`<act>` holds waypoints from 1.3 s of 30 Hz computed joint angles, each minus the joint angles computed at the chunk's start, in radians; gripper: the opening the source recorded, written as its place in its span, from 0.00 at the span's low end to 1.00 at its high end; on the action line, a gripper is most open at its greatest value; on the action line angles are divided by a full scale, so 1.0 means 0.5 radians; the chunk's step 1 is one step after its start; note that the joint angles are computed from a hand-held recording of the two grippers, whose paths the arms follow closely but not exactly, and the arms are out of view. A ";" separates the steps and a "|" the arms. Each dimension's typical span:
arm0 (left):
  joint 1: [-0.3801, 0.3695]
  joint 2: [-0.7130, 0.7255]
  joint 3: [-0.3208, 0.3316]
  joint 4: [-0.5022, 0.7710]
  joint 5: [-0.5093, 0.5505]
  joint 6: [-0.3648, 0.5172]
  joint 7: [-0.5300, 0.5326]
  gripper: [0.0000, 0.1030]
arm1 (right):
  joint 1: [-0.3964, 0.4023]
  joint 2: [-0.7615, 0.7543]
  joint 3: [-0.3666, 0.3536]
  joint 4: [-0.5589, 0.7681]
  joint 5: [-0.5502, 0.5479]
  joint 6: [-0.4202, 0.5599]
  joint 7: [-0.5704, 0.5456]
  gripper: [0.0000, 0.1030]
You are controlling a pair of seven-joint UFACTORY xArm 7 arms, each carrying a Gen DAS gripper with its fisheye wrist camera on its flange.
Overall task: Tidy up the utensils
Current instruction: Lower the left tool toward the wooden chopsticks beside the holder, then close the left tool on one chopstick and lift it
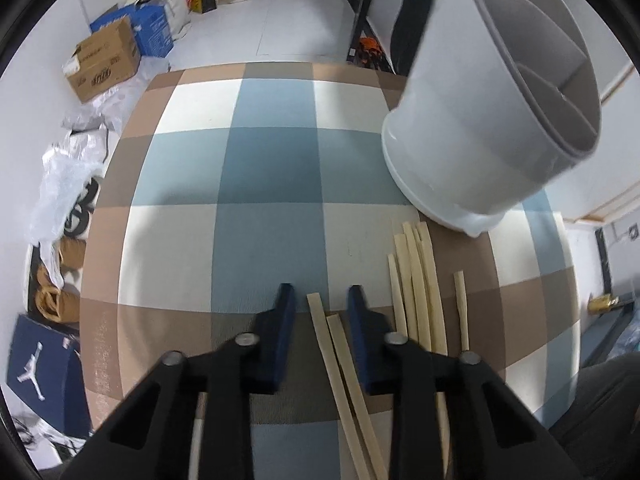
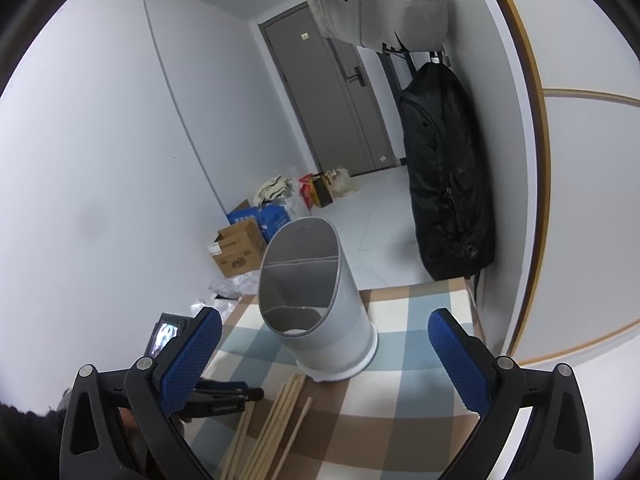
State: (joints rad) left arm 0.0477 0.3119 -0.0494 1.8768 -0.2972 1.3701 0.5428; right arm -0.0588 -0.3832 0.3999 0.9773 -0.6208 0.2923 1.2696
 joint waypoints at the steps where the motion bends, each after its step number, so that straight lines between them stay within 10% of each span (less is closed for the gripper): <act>1: 0.014 0.016 0.001 0.030 -0.030 0.041 -0.024 0.07 | -0.001 -0.006 -0.002 -0.005 -0.001 -0.004 0.006 1.00; 16: 0.100 0.108 -0.028 0.211 -0.222 0.137 -0.170 0.01 | 0.014 0.002 -0.004 0.003 0.038 0.016 -0.044 1.00; 27: 0.193 0.289 -0.051 0.451 -0.313 0.355 -0.219 0.01 | 0.667 0.361 -0.374 0.181 0.901 0.100 -0.911 0.96; 39: 0.051 0.106 -0.020 0.144 -0.073 0.110 -0.106 0.30 | 0.580 0.307 -0.260 0.155 0.598 0.156 -0.574 0.95</act>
